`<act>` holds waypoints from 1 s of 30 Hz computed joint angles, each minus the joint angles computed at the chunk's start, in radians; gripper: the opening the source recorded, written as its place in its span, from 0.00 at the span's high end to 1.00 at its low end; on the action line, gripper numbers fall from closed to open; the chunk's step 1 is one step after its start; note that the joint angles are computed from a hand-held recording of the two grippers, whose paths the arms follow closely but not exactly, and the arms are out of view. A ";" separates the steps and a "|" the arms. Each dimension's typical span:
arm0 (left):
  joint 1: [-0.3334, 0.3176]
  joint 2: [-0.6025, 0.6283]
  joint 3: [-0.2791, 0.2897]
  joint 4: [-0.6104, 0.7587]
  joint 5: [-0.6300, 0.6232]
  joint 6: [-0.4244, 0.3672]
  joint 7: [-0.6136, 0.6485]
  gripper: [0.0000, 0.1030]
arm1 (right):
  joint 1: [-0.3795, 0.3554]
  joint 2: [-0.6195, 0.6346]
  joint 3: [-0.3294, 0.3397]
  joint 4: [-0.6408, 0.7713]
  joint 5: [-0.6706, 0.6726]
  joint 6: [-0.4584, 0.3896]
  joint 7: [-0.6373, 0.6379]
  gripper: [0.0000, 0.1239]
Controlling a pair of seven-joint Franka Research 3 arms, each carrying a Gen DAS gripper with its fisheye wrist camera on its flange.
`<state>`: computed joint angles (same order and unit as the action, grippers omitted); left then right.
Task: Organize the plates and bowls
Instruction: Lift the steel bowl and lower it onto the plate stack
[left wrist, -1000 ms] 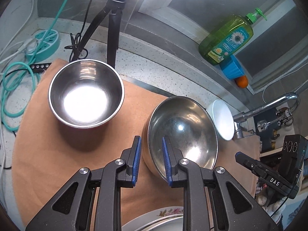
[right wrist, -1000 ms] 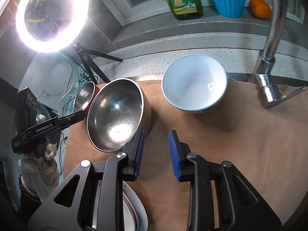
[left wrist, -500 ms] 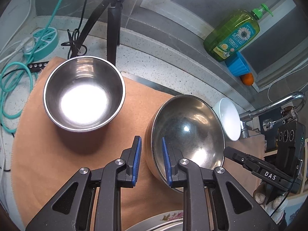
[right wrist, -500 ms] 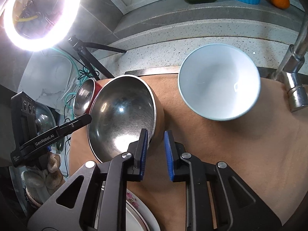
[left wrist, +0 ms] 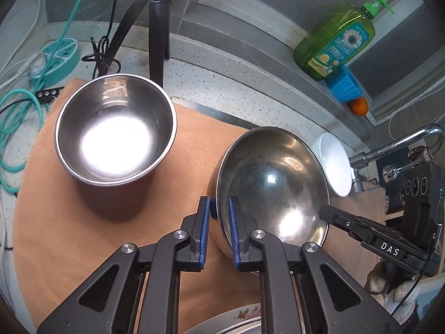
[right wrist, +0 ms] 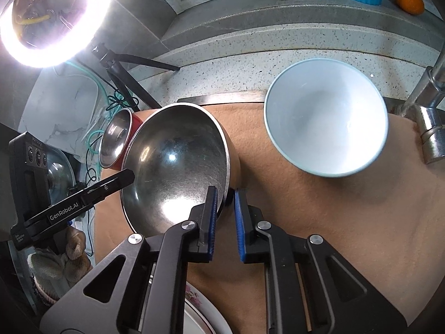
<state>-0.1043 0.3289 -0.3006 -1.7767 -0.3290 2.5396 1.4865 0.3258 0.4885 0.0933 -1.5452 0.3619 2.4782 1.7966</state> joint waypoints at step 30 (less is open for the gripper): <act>0.012 -0.222 0.053 -0.223 -0.178 0.053 0.149 0.88 | 0.058 -0.086 0.021 -0.061 -0.017 0.048 0.000 0.90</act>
